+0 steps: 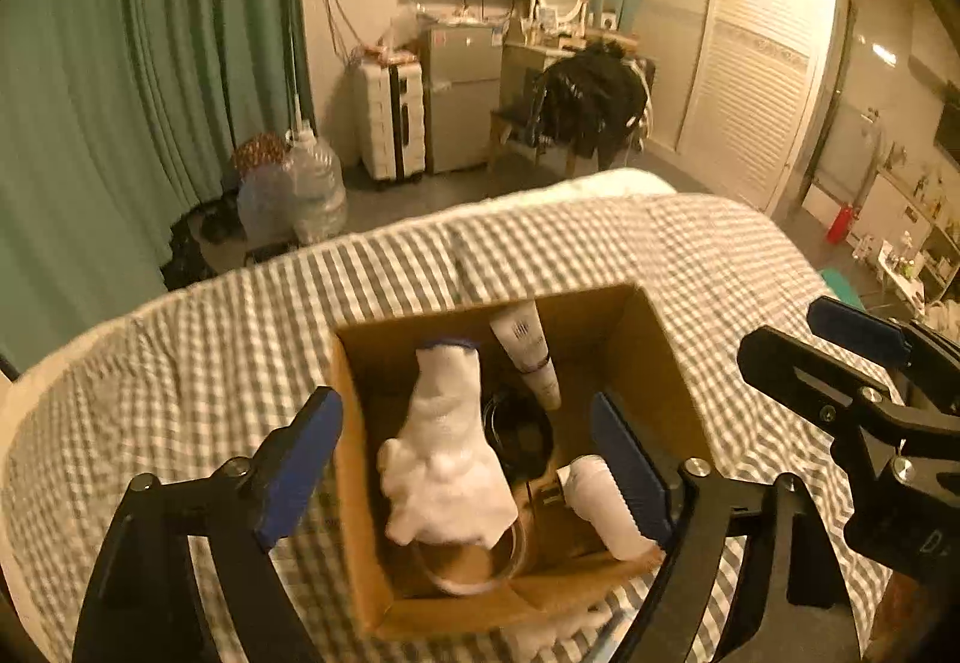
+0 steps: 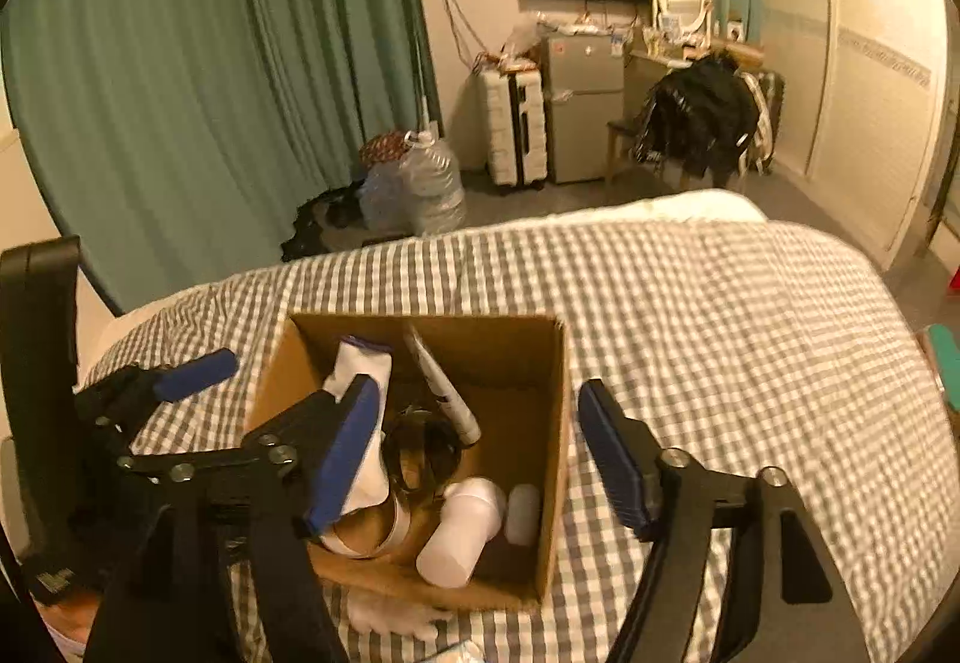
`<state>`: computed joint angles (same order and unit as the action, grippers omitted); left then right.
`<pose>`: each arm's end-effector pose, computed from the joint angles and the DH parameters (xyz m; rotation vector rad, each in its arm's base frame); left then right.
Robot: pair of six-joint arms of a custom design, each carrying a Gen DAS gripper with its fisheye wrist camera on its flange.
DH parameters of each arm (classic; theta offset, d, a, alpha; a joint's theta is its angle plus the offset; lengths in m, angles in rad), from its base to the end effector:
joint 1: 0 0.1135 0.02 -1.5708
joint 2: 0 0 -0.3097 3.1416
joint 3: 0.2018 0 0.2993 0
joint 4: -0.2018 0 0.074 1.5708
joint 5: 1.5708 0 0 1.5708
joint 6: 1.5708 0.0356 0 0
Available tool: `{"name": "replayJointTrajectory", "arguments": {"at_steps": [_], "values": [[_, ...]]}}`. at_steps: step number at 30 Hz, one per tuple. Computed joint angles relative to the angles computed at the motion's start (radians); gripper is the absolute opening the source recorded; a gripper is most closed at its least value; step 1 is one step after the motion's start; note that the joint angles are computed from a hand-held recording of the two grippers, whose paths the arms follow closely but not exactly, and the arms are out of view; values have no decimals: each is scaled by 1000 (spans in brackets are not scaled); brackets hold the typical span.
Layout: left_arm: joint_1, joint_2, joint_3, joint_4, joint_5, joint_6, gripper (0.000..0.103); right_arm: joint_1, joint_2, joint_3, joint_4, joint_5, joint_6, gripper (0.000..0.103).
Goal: Organize objects
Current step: 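Carry the tape roll and toothpaste into the box and open both tools, then move both tools back toward the white glove and tissue pack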
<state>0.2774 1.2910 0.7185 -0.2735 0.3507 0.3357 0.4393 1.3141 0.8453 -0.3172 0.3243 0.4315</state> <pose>0.2771 0.0662 0.2223 0.2262 2.3432 -0.1280 0.2820 0.1200 0.2579 0.1468 2.3020 0.0604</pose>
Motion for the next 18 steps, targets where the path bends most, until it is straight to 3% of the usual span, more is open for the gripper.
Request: {"name": "replayJointTrajectory", "arguments": {"at_steps": [8, 18], "values": [[192, -258, 68, -268, 167, 113, 96, 226, -144, 129, -287, 254, 107, 79], [541, -389, 108, -505, 420, 379, 102, 587, -141, 304, -699, 568, 410, 92]]}}
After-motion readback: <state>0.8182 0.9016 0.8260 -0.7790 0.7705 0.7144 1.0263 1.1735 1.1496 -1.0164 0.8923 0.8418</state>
